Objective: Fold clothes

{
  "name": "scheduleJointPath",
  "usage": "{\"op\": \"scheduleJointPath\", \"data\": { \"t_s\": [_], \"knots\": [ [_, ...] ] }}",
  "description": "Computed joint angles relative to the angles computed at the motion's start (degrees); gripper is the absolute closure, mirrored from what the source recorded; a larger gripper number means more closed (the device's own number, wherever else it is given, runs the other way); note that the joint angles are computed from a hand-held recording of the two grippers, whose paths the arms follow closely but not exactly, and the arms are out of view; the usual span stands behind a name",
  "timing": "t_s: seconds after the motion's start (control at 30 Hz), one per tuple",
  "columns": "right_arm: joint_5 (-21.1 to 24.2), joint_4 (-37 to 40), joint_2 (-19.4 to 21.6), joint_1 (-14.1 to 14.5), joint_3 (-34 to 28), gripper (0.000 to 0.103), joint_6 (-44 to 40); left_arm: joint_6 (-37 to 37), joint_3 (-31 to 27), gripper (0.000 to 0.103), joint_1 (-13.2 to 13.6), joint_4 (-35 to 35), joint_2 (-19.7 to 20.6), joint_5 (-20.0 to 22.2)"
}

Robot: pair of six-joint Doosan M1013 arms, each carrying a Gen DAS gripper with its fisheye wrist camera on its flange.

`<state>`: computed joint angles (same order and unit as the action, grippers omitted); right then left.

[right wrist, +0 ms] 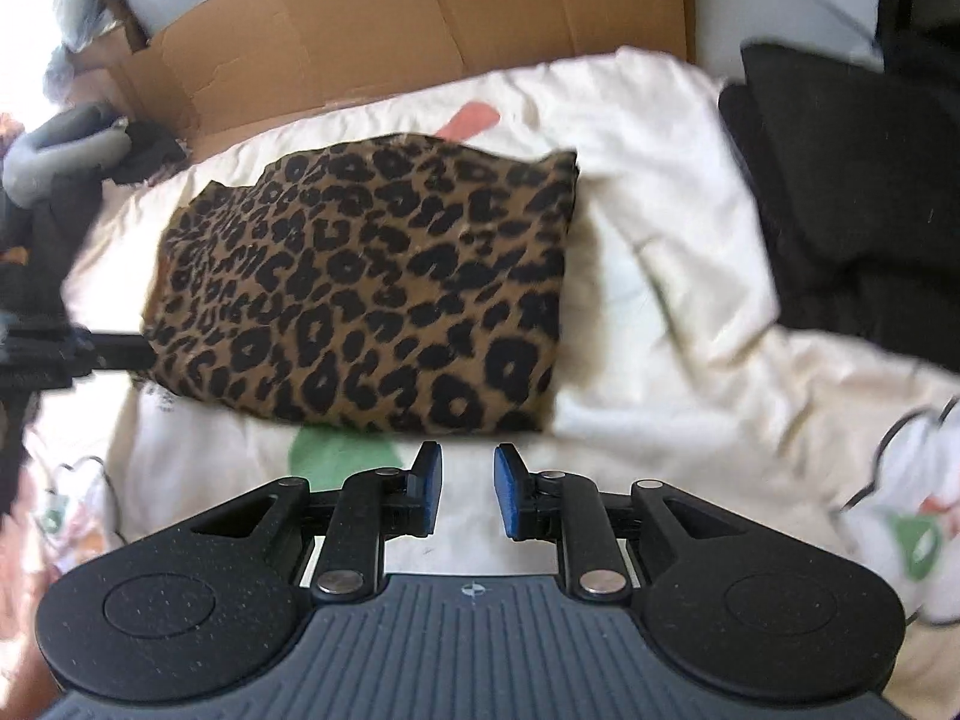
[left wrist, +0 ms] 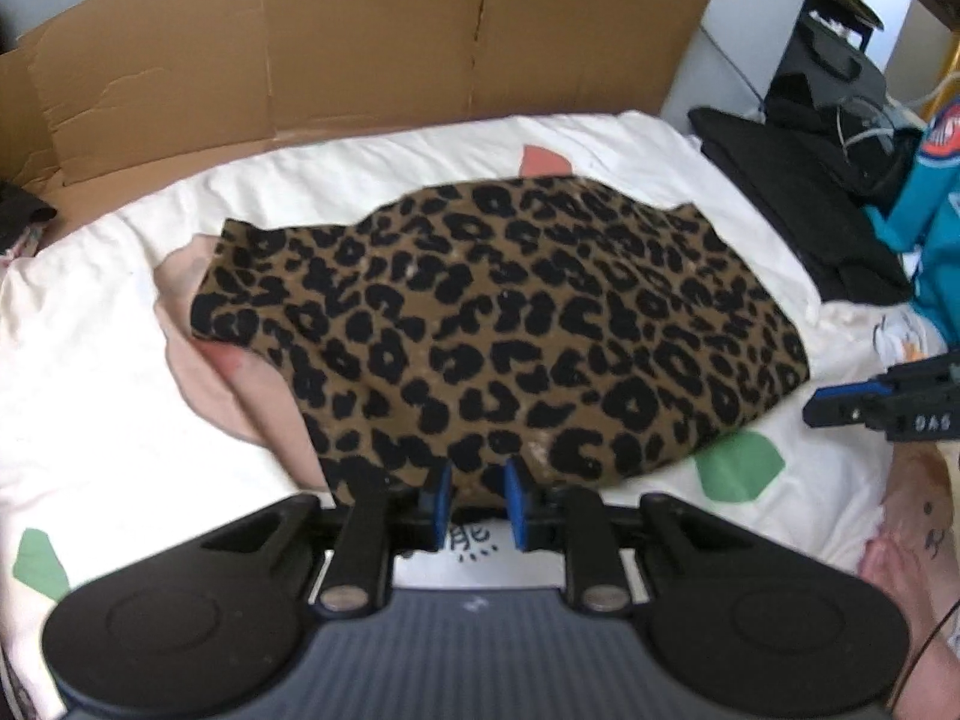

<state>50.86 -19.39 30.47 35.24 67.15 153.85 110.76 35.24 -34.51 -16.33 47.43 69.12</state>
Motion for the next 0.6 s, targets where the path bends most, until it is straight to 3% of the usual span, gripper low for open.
{"op": "scheduleJointPath", "data": {
  "t_s": [0.17,0.27,0.6],
  "knots": [
    [-7.0,3.9,-1.1,-1.1,3.0,0.066,6.0,-2.8,0.1,0.082,0.2,2.5,0.5,0.0],
    [-8.7,5.0,-1.2,-1.5,3.7,0.062,7.5,-5.0,0.0,0.082,0.5,4.2,0.7,-0.3],
    [-16.4,3.4,-2.5,-2.5,8.1,0.060,21.1,-9.3,-0.8,0.080,1.5,5.3,1.0,0.7]
  ]
}}
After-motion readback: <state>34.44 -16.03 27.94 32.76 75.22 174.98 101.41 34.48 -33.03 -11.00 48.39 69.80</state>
